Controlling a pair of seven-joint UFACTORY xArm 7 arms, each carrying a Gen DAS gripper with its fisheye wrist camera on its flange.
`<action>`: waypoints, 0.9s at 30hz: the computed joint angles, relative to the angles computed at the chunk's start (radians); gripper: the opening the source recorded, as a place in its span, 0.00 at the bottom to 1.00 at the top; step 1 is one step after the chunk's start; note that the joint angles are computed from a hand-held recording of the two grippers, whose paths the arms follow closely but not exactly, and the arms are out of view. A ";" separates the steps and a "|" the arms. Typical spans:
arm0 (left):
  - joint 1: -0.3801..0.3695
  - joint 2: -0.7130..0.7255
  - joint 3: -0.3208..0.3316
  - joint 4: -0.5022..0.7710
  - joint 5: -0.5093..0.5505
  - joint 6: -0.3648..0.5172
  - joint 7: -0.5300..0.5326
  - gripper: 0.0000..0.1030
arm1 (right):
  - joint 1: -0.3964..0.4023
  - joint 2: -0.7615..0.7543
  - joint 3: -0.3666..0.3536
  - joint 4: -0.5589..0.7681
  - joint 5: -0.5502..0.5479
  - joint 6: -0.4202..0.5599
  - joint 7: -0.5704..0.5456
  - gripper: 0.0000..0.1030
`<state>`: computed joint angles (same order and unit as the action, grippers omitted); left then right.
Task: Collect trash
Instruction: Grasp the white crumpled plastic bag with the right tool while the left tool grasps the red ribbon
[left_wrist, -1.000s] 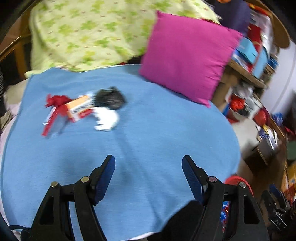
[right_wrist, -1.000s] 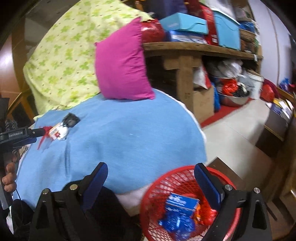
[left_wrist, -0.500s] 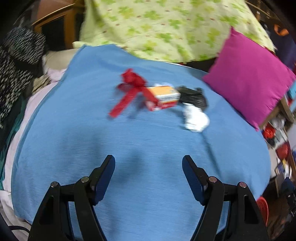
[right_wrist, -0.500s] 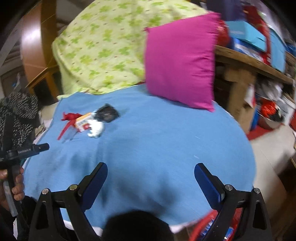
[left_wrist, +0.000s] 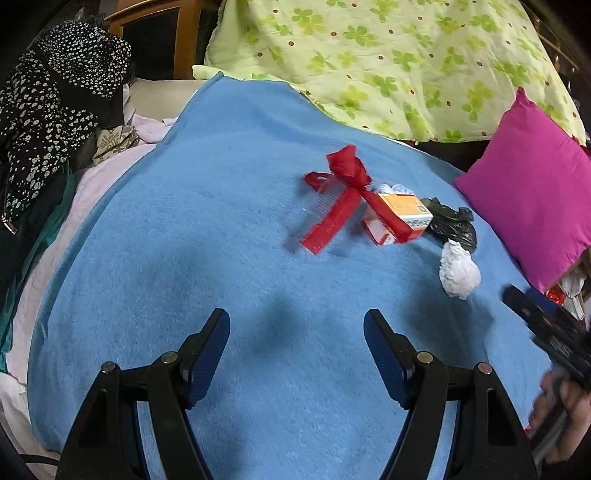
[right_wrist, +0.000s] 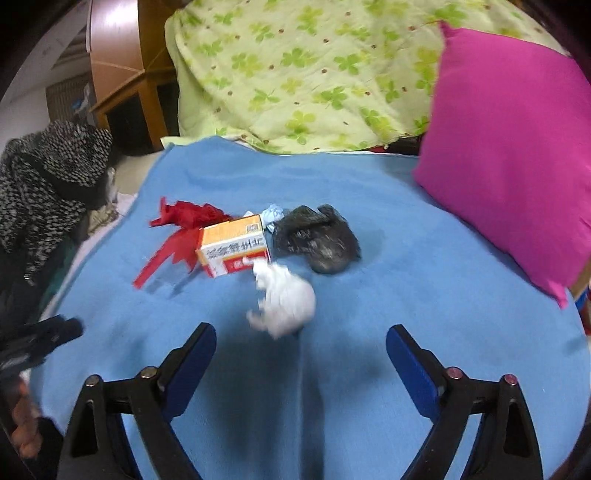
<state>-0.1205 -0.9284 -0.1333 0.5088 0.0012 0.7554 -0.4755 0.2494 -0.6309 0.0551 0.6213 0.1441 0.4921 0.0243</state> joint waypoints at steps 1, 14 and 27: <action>0.001 0.011 0.004 0.003 0.002 -0.008 0.004 0.73 | 0.004 0.057 0.005 0.029 -0.001 -0.014 -0.002 0.86; 0.001 0.284 0.026 0.163 0.005 -0.121 0.073 0.73 | -0.020 0.258 0.049 0.093 -0.113 -0.085 0.075 0.34; 0.004 0.832 0.021 0.733 0.121 0.076 0.145 0.73 | 0.082 0.013 -0.055 -0.087 0.086 -0.125 0.002 0.34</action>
<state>-0.1161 -0.0966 -0.1125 1.2422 0.1221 0.8319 -0.3300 0.3317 -0.6180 -0.0002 0.5341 0.2303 0.3672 0.0263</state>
